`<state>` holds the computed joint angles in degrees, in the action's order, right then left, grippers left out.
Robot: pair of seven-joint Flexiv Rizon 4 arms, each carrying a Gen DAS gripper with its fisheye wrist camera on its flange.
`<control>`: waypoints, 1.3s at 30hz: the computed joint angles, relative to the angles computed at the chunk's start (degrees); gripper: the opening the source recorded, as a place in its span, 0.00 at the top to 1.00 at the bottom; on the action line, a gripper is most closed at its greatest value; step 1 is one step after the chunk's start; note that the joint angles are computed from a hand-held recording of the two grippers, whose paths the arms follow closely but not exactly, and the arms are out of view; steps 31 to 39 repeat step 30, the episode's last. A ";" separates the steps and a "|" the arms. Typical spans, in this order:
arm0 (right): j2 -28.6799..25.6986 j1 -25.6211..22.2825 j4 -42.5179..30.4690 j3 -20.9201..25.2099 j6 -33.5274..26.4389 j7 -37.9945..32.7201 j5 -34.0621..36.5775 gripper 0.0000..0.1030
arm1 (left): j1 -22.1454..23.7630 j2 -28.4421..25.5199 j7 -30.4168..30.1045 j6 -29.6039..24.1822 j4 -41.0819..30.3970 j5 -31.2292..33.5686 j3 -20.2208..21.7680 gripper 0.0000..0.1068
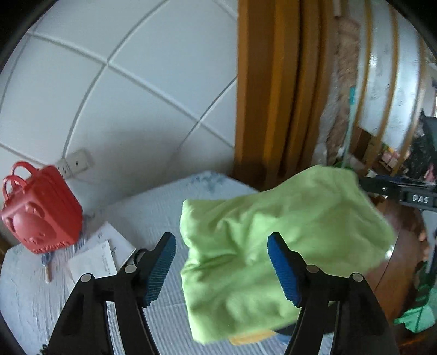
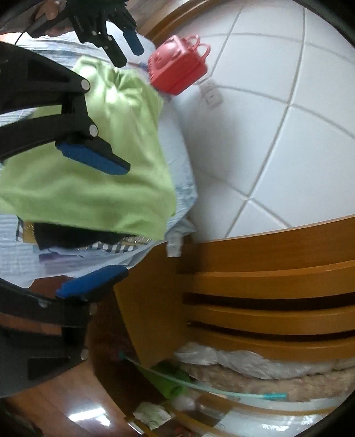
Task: Fold clothes
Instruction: 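Lower the folded shirt onto the clothes pile and open both grippers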
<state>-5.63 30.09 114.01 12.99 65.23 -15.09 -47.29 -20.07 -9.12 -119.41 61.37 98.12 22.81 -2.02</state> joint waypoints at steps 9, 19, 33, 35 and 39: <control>3.82 2.20 7.63 3.77 -1.34 21.40 -17.36 0.00 | -2.36 5.38 -8.30 2.10 7.00 4.38 -2.94 0.32; 4.71 5.02 8.84 5.26 -7.31 24.43 -17.20 0.00 | -3.24 5.37 -9.51 0.31 8.31 3.08 -4.35 0.32; 4.45 4.82 9.28 5.25 -7.11 24.56 -16.37 0.00 | -3.11 5.66 -9.47 0.03 9.24 3.85 -4.80 0.32; 4.45 4.82 9.28 5.25 -7.11 24.56 -16.37 0.00 | -3.11 5.66 -9.47 0.03 9.24 3.85 -4.80 0.32; 4.45 4.82 9.28 5.25 -7.11 24.56 -16.37 0.00 | -3.11 5.66 -9.47 0.03 9.24 3.85 -4.80 0.32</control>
